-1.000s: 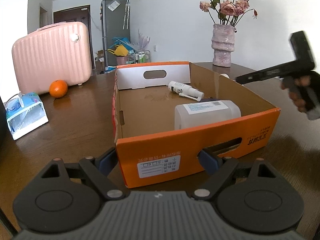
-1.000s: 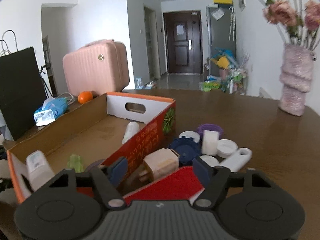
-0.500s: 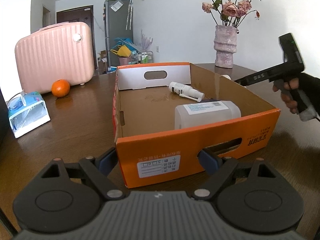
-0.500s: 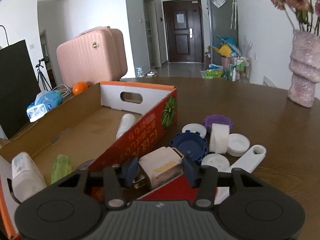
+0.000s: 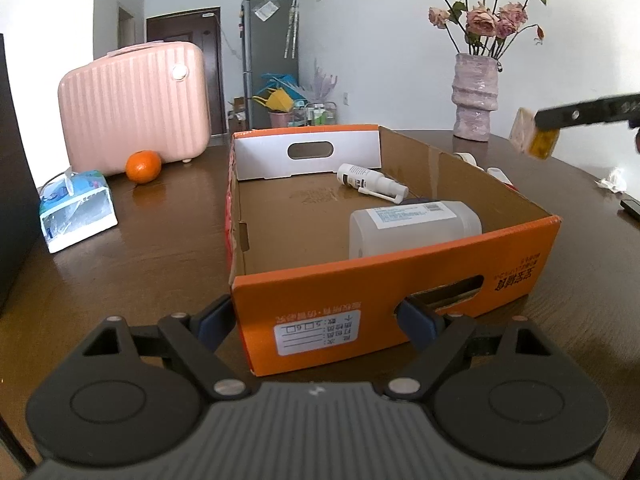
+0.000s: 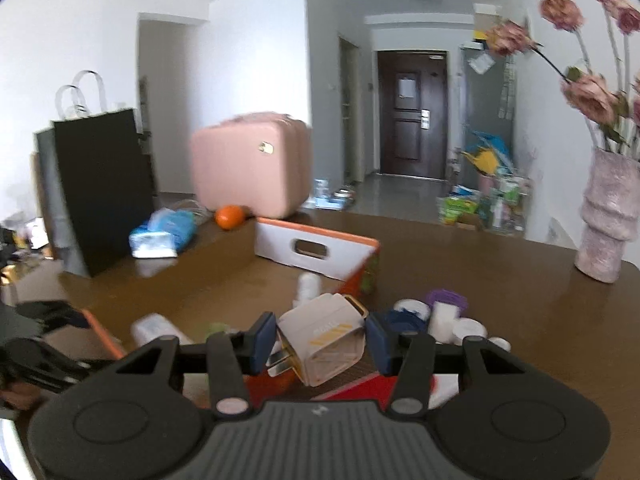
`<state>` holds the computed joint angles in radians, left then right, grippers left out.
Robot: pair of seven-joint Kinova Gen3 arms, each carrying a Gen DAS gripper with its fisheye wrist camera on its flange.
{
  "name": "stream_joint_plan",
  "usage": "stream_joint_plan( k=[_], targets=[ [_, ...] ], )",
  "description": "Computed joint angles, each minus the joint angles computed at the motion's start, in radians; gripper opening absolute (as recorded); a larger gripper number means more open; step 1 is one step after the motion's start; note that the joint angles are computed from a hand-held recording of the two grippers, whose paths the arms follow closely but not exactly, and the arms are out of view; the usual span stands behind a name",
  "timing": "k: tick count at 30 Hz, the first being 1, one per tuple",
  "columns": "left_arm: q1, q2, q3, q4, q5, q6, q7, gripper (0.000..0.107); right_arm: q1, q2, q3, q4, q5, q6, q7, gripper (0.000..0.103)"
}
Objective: Organize rigid objects
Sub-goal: 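Carry the beige cube into the orange box and release it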
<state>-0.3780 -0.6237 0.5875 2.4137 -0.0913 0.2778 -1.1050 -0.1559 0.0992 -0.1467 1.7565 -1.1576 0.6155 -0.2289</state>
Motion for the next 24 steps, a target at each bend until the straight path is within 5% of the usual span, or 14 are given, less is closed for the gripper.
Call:
stream_joint_plan(
  k=[5,16,24],
  targets=[
    [-0.023,-0.013,0.027,0.0,0.009,0.002,0.014,0.088,-0.012,0.03,-0.009,-0.073,0.049,0.111,-0.059,0.048],
    [-0.021,-0.012,0.025,0.002,0.013,0.0,0.012,0.088,-0.169,0.192,-0.125,-0.258,0.292,0.111,-0.294,0.048],
    [-0.015,-0.009,0.018,0.004,0.014,-0.004,0.01,0.088,-0.204,0.251,-0.2,-0.315,0.35,0.111,-0.338,0.048]
  ],
)
